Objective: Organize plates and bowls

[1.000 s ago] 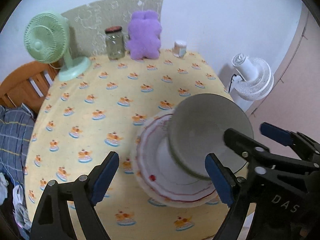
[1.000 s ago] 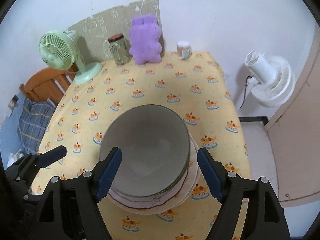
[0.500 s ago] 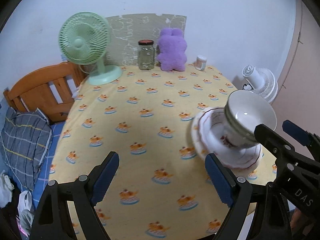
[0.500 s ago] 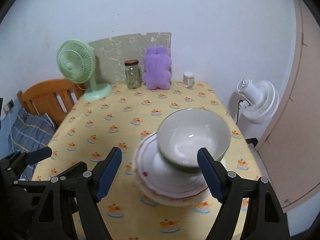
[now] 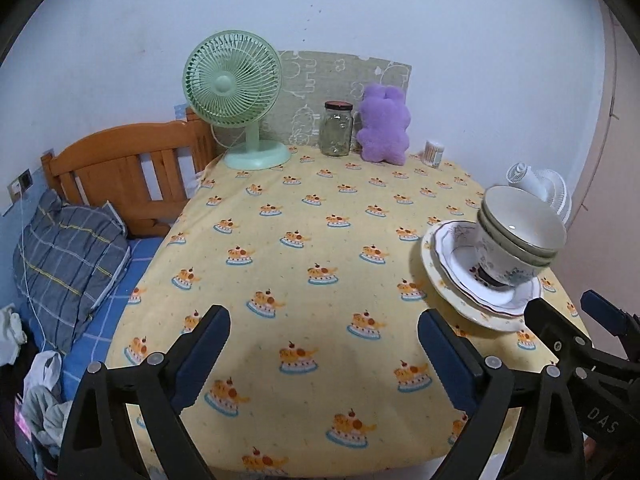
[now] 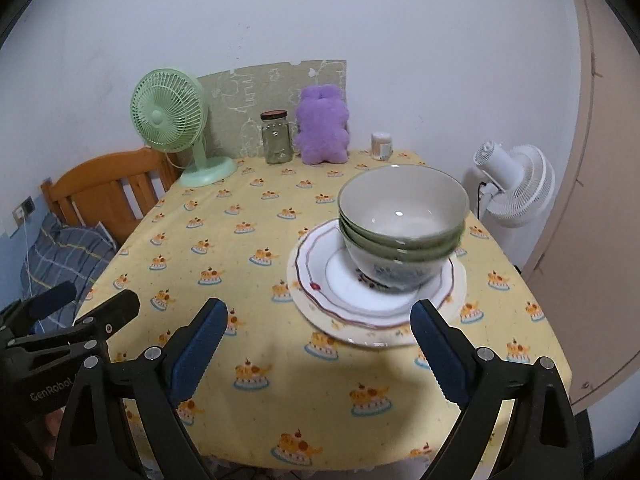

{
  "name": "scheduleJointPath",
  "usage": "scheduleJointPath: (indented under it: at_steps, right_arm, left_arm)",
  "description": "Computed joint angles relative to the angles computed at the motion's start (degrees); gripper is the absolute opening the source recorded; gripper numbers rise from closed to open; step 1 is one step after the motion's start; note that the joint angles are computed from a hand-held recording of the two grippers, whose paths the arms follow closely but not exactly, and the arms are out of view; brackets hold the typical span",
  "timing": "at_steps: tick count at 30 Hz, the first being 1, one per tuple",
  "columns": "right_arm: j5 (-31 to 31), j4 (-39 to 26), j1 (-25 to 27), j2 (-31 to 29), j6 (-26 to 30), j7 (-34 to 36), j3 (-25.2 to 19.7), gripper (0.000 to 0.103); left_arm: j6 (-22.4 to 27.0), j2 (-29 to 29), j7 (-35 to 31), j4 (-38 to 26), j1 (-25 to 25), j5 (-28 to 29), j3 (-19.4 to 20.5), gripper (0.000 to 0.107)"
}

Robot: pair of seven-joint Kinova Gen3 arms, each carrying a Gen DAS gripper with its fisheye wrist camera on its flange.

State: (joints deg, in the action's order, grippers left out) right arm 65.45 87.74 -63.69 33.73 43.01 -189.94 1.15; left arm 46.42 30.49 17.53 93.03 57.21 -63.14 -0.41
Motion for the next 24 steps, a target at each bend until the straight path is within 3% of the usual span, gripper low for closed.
scheduleJointPath:
  at_steps: [5, 11, 24]
  right_arm:
    - [5.29, 4.82, -1.78, -1.68, 0.46, -6.38, 0.17, 0.096]
    - [10.15, 8.31, -1.01, -2.82, 2.85, -11.56, -2.76, 0.1]
    - [14.51, 11.64, 1.05, -4.36, 5.68, -15.55, -7.53, 0.1]
  left_arm:
    - [3.4, 1.16, 3.63, -0.46, 3.04, -0.97, 0.03, 0.097]
    - [5.85, 1.94, 5.66, -0.86, 4.71, -1.54, 0.71, 0.098]
    - [10.67, 3.0, 7.38, -2.57, 6.84, -2.23, 1.86, 0.098]
